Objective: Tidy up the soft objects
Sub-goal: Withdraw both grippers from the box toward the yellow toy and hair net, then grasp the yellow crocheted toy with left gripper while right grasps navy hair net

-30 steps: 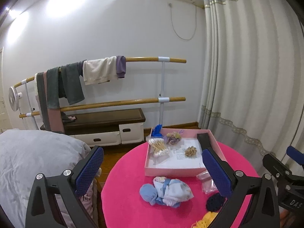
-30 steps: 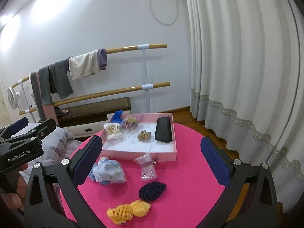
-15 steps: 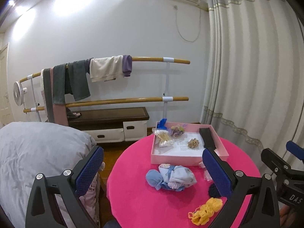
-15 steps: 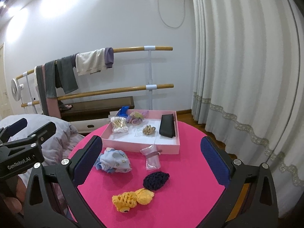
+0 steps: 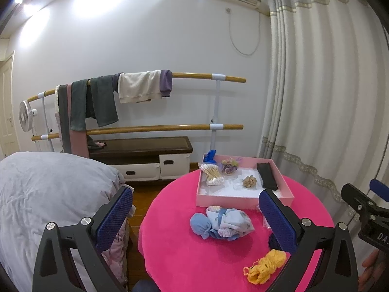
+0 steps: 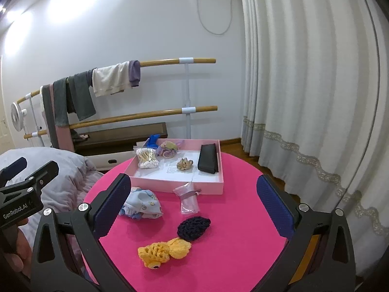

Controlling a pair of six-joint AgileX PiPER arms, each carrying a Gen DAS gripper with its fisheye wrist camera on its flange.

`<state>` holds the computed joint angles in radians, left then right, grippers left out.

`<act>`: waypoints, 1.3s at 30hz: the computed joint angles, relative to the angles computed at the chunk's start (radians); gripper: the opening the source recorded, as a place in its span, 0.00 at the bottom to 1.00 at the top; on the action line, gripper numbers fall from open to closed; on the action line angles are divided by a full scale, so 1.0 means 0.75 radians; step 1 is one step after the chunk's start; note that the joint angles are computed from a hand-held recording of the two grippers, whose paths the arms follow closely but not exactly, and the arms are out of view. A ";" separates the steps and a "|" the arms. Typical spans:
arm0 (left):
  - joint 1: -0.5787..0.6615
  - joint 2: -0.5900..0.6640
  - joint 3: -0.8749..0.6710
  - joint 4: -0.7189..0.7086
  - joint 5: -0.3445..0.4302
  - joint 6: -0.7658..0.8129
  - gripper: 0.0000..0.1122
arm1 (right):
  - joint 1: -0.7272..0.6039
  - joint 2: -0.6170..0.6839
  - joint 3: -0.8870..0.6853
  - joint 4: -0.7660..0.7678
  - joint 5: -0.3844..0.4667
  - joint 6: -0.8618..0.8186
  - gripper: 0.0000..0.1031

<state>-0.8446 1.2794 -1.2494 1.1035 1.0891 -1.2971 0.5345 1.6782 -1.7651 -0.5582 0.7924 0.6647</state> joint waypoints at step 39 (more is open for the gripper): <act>0.192 0.504 -0.180 -0.552 -0.367 0.413 0.92 | -0.289 0.138 0.192 0.490 -0.052 -0.296 1.00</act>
<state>-0.7005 1.6575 -1.3845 0.6898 0.8141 -0.9876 0.3180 1.7820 -1.6208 -0.1905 0.7531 0.4430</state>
